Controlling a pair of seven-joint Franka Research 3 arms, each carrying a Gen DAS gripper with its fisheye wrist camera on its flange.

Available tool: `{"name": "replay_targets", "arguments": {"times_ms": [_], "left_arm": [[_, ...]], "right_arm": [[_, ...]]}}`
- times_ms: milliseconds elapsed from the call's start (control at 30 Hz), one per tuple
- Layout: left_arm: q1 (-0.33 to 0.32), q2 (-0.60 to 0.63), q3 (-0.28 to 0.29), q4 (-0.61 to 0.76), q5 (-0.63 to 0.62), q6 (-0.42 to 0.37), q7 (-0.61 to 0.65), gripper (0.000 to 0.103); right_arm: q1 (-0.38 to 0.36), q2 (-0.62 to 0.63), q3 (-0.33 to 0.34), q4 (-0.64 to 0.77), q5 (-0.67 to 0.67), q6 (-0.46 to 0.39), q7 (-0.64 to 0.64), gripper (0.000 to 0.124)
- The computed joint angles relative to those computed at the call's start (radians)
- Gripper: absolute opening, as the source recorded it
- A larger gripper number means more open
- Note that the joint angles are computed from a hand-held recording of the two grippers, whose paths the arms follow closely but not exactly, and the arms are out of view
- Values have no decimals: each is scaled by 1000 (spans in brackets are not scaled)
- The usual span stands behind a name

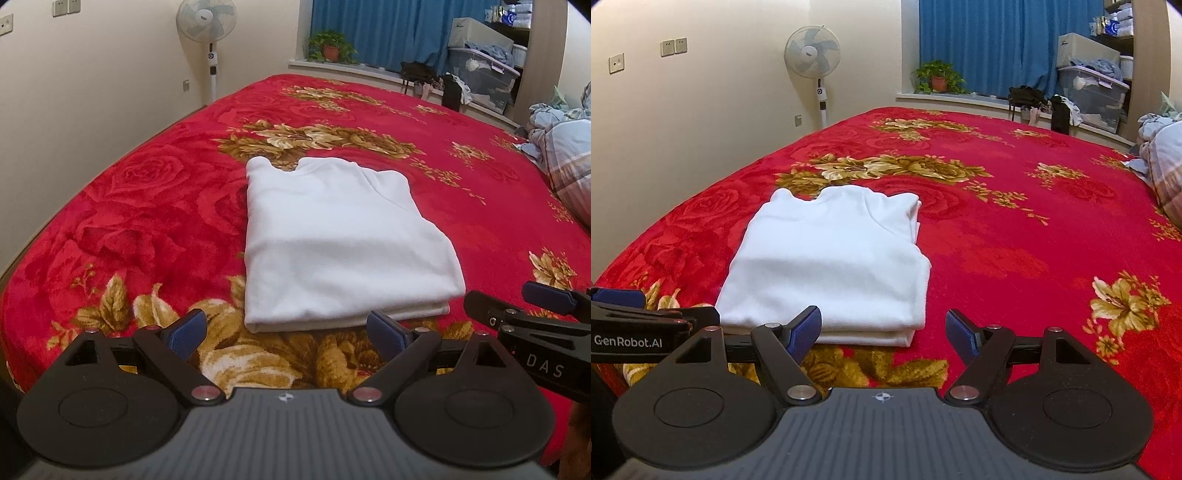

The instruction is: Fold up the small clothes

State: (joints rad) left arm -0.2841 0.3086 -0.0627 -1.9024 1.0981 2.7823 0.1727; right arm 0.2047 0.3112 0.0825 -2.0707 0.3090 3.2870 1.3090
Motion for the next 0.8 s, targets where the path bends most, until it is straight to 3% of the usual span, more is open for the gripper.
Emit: {"name": "replay_targets", "arguments": {"times_ms": [433, 800], "left_arm": [[0, 2, 2, -2, -6, 12, 10, 96], [0, 4, 4, -1, -7, 16, 13, 96]], "right_arm": [[-35, 1, 42, 0, -6, 3, -17, 76], [-29, 3, 37, 1, -5, 4, -21, 76]]}}
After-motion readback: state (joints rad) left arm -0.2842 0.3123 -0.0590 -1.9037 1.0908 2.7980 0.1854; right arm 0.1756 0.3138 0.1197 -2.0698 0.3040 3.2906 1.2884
